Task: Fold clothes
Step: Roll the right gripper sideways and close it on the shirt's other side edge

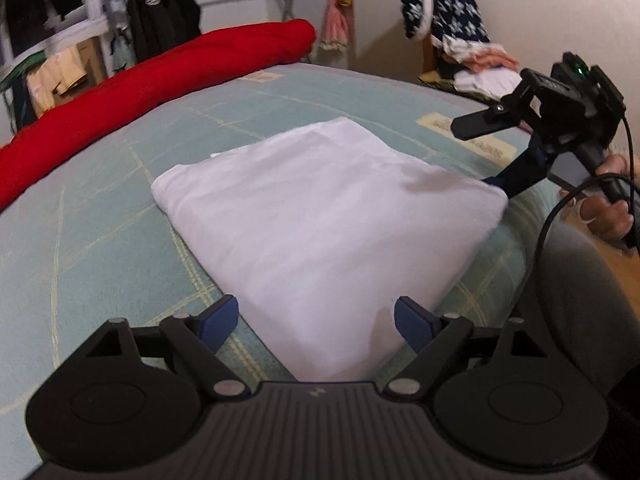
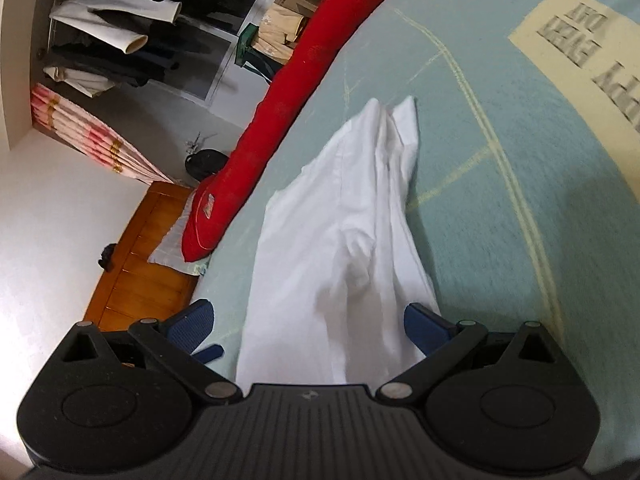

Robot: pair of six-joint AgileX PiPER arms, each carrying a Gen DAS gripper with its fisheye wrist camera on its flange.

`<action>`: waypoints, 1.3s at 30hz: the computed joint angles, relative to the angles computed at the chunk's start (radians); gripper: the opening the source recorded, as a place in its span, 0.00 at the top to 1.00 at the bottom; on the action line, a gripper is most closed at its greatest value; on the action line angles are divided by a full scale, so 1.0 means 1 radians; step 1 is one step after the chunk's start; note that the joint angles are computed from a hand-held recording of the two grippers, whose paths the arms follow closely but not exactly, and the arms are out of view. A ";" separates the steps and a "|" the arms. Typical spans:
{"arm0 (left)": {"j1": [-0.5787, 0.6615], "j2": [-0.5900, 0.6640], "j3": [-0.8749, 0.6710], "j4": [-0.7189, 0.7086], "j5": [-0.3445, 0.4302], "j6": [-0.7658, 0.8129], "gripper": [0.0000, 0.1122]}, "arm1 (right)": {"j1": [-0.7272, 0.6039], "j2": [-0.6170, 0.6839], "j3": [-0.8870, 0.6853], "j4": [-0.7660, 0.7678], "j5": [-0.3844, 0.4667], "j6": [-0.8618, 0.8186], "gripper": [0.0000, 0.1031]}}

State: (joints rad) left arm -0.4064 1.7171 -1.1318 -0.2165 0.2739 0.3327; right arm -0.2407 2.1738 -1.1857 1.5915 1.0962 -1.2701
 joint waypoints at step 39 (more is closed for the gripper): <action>0.149 -0.036 0.132 -0.392 -0.107 0.258 0.24 | 0.112 0.244 -0.513 -0.234 -0.134 0.439 0.83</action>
State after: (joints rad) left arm -0.2578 1.6810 -0.9999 -0.6089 0.1672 0.5906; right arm -0.1289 2.4177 -1.6989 1.3576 0.9623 -0.8315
